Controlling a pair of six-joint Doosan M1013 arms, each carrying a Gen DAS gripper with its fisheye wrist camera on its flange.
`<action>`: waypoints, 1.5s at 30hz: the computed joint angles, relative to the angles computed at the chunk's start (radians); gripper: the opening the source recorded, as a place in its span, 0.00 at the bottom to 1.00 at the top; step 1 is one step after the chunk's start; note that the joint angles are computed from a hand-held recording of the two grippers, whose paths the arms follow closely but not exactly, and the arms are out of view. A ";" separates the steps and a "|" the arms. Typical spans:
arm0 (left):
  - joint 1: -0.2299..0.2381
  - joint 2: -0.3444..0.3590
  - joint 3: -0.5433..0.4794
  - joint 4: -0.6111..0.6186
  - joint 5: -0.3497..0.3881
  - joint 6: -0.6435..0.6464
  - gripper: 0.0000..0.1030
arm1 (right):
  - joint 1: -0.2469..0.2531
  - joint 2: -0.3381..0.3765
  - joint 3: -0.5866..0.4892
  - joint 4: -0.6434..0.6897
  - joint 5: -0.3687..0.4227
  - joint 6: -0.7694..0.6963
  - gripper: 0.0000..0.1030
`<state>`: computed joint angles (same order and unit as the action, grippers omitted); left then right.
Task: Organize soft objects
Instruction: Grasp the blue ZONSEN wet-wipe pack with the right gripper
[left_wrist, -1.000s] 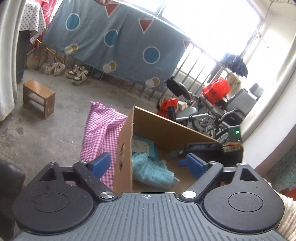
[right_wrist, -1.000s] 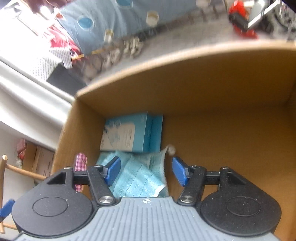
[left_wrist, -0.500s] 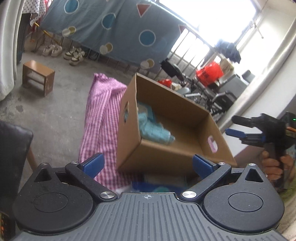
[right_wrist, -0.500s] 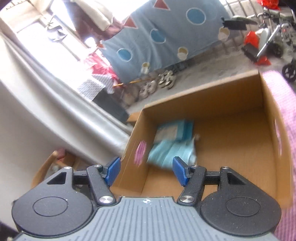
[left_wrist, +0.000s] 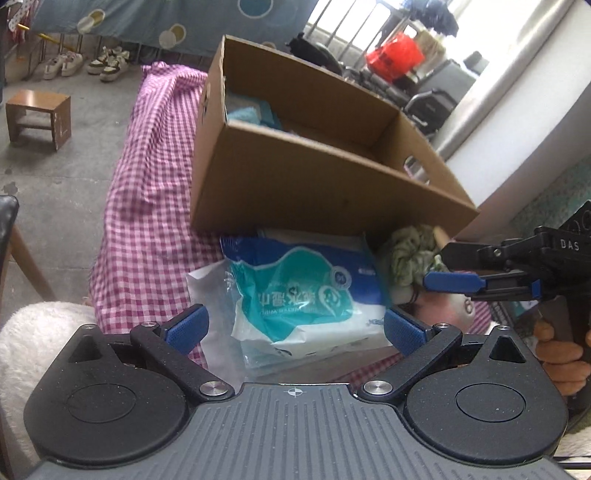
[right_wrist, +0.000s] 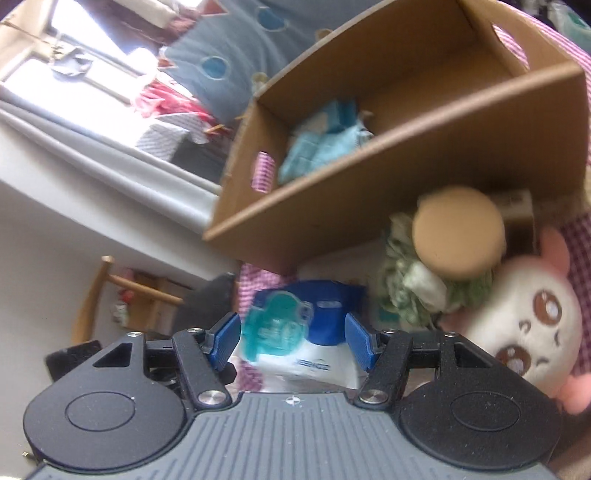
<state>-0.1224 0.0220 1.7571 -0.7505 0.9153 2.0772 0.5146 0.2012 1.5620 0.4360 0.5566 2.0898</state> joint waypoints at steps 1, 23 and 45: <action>0.000 0.006 -0.002 -0.005 0.005 0.005 0.98 | 0.000 0.005 -0.002 0.003 0.006 0.000 0.63; -0.032 0.017 0.001 -0.038 0.020 0.077 0.95 | 0.006 0.058 -0.030 -0.028 0.096 0.060 0.64; -0.118 -0.011 0.031 0.116 -0.102 0.078 0.94 | 0.046 0.066 -0.046 -0.190 0.086 0.151 0.48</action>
<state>-0.2409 0.0107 1.7877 -0.6349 0.8135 2.1556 0.5609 0.2676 1.5156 0.2458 0.6431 2.2403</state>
